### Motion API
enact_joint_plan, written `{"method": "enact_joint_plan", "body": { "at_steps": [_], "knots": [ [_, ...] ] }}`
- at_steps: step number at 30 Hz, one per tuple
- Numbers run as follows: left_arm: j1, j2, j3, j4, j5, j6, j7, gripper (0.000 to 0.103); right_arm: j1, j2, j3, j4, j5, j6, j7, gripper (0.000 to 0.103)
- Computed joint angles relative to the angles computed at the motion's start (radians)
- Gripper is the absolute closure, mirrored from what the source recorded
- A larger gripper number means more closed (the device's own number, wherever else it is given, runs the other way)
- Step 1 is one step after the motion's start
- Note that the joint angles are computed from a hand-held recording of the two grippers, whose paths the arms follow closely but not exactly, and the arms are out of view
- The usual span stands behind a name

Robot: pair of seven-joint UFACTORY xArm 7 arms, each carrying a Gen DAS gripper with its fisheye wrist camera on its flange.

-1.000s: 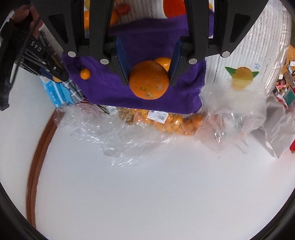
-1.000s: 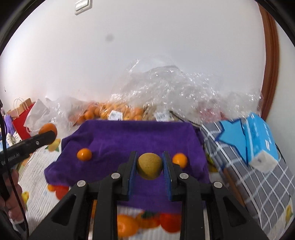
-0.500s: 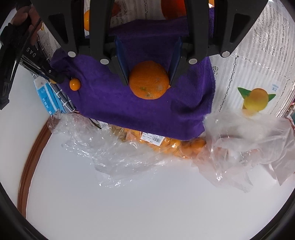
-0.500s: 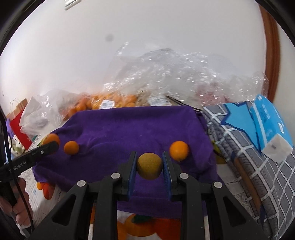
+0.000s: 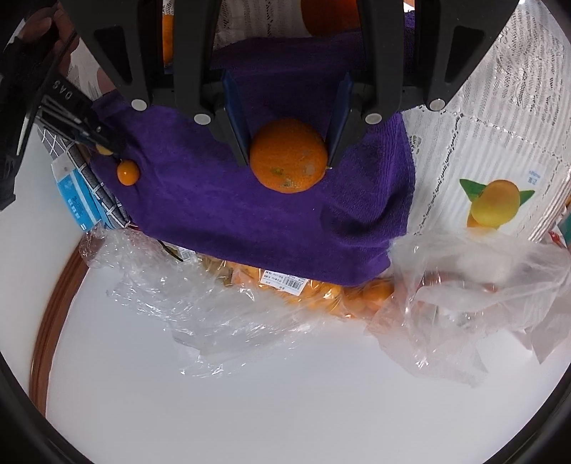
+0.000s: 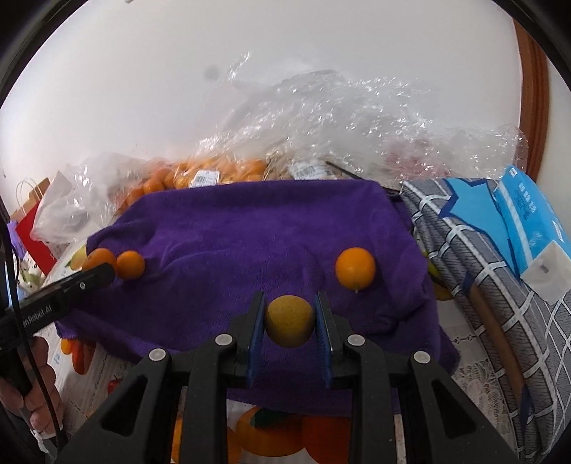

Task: Organize fruits
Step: 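Carry the orange and yellow-green fruit over the purple towel with both tools, then lower and open both tools to release the fruits onto the towel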

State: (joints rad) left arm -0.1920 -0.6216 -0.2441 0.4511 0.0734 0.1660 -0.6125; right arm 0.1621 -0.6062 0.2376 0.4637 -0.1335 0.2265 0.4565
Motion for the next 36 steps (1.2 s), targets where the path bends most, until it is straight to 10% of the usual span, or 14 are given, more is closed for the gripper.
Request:
{"method": "enact_joint_plan", "body": {
  "at_steps": [36],
  "knots": [
    [-0.013, 0.010, 0.008, 0.009, 0.004, 0.019, 0.015, 0.062, -0.019, 0.010, 0.021, -0.006, -0.045, 0.003, 0.044, 0.076]
  ]
}}
